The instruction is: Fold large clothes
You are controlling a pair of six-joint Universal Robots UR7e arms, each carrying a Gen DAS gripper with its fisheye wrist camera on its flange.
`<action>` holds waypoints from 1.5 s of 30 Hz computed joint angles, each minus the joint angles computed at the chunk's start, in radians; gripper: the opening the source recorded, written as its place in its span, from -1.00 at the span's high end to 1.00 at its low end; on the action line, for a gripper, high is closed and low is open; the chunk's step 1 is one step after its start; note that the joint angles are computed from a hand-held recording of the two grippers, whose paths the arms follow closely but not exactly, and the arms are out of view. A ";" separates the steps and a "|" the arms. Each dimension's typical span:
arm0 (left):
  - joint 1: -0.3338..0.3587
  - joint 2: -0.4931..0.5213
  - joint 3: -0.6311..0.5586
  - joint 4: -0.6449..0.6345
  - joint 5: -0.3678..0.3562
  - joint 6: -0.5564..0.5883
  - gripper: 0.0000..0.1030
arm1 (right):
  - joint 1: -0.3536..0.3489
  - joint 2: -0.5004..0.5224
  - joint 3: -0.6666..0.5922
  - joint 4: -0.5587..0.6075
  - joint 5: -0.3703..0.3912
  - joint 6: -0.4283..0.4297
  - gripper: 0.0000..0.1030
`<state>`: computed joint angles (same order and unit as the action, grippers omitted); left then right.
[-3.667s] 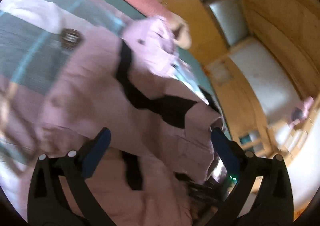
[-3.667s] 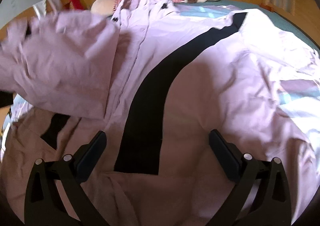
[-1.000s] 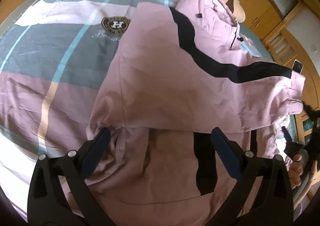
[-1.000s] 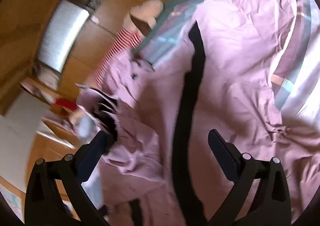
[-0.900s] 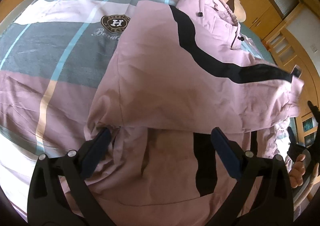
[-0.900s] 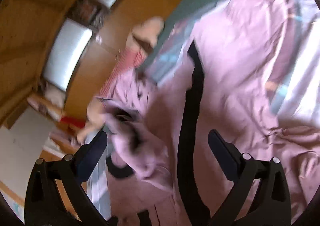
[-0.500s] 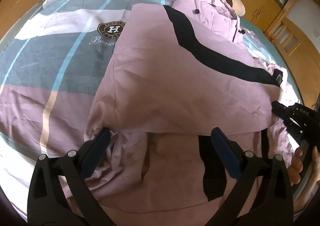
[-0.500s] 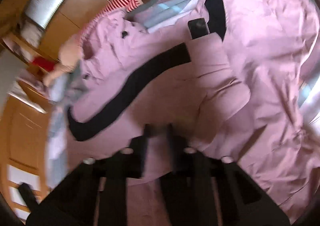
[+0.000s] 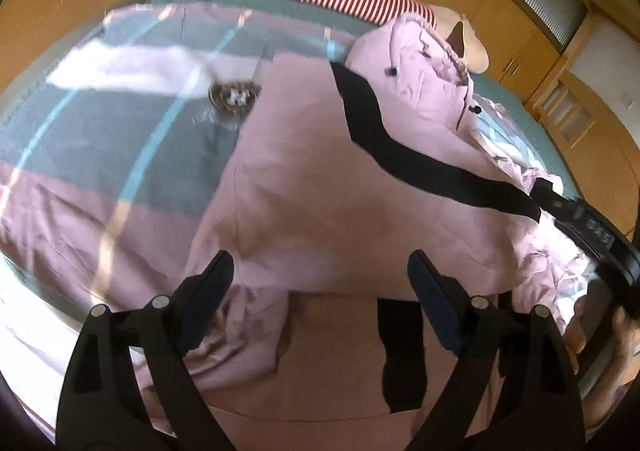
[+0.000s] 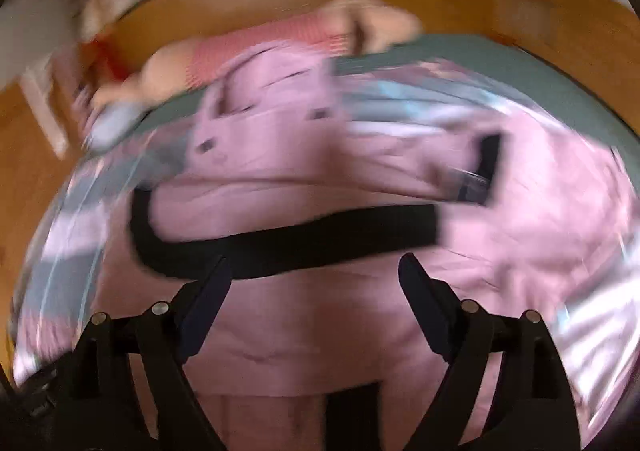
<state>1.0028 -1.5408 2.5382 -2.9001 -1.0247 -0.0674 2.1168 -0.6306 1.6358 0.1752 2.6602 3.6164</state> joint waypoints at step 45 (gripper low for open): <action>-0.016 0.143 -0.015 0.101 0.144 0.009 -0.61 | -0.204 0.042 0.085 0.182 0.036 0.156 -0.97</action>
